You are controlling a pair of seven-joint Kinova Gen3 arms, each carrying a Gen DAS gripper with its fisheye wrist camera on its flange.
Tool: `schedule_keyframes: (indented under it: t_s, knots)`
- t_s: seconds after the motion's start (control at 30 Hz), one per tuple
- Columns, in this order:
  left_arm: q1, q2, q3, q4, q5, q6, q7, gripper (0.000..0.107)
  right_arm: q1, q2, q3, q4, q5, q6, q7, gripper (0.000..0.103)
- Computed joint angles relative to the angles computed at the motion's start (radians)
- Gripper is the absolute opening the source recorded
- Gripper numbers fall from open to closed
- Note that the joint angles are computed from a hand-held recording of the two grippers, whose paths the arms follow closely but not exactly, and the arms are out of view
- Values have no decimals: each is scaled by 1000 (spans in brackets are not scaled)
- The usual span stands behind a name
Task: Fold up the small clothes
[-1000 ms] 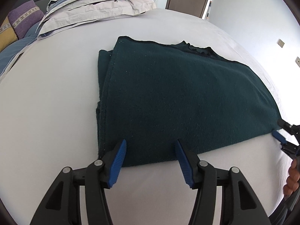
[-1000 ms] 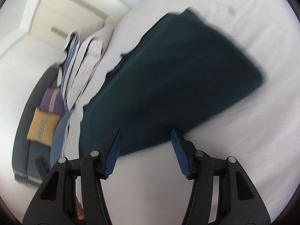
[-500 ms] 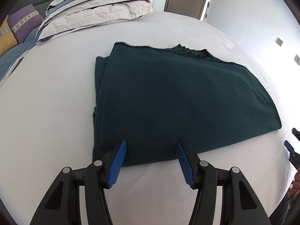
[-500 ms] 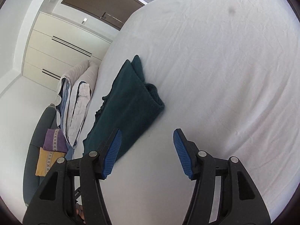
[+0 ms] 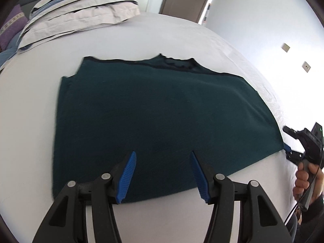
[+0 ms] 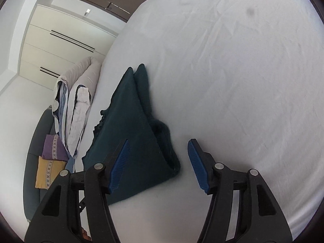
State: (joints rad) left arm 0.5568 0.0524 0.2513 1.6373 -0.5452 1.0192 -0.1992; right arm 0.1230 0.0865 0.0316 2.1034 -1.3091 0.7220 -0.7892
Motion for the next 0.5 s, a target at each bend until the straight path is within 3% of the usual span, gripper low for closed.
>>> schedule_keyframes:
  t_s: [0.1,0.33,0.5]
  knots:
    - [-6,24,-8,-18,5,-25,-28,58,4,57,-5,-65,4,28,-13,58]
    - [-12,64,-44,-47,17,-101,-95,58,-14,165,-61,-243,169,112,-143,60]
    - [-35,79,-71,-36,72,-168,-139,58,29,210,-104,-275,133,165,-147,57]
